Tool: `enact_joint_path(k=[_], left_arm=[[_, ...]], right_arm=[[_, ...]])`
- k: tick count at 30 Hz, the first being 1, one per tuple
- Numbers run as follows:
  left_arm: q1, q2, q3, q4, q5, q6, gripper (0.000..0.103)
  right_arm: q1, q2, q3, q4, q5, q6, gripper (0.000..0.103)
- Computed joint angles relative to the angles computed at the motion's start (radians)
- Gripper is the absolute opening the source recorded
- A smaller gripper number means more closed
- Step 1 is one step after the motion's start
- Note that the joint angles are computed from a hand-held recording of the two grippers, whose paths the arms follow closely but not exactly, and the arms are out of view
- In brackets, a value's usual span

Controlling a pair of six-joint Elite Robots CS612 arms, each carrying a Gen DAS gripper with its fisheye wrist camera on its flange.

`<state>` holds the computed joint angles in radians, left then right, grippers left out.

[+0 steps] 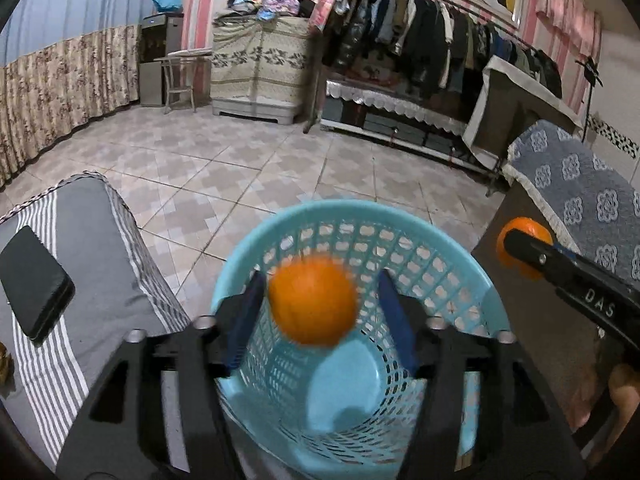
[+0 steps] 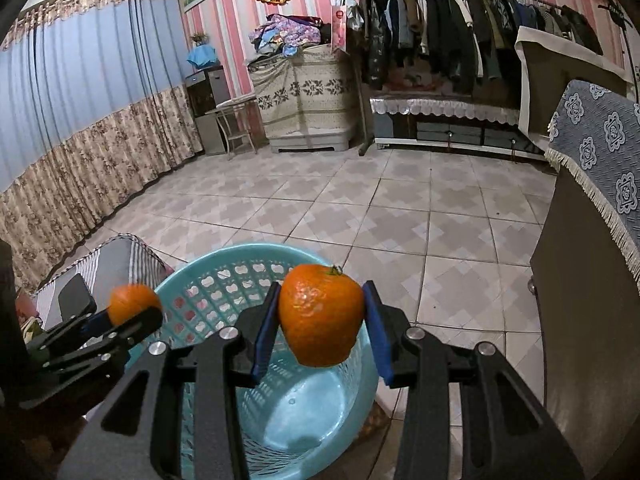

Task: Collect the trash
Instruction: 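Carry both oranges over the blue basket and open the right tool, then open the left tool to drop its orange into the blue basket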

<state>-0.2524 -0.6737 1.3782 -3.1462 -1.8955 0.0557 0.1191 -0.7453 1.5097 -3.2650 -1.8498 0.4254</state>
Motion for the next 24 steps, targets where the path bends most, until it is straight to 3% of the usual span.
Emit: enact_joint_path(k=[5, 10, 18, 24], left_arm=[[0.01, -0.015, 0.011, -0.034, 0.013, -0.025, 0.08], [0.03, -0.041, 0.038, -0.123, 0.074, -0.041, 0.095], [0.056, -0.058, 0.055, -0.186, 0.2, -0.061, 0.097], [0.074, -0.059, 0.064, -0.187, 0.222, -0.101, 0.097]], right_arm=[[0.002, 0.003, -0.008, 0.012, 0.003, -0.005, 0.041], [0.013, 0.017, -0.031, 0.022, -0.004, -0.02, 0.041], [0.028, 0.051, -0.091, 0.062, 0.002, -0.028, 0.041], [0.035, 0.071, -0.123, 0.085, 0.003, -0.03, 0.045]])
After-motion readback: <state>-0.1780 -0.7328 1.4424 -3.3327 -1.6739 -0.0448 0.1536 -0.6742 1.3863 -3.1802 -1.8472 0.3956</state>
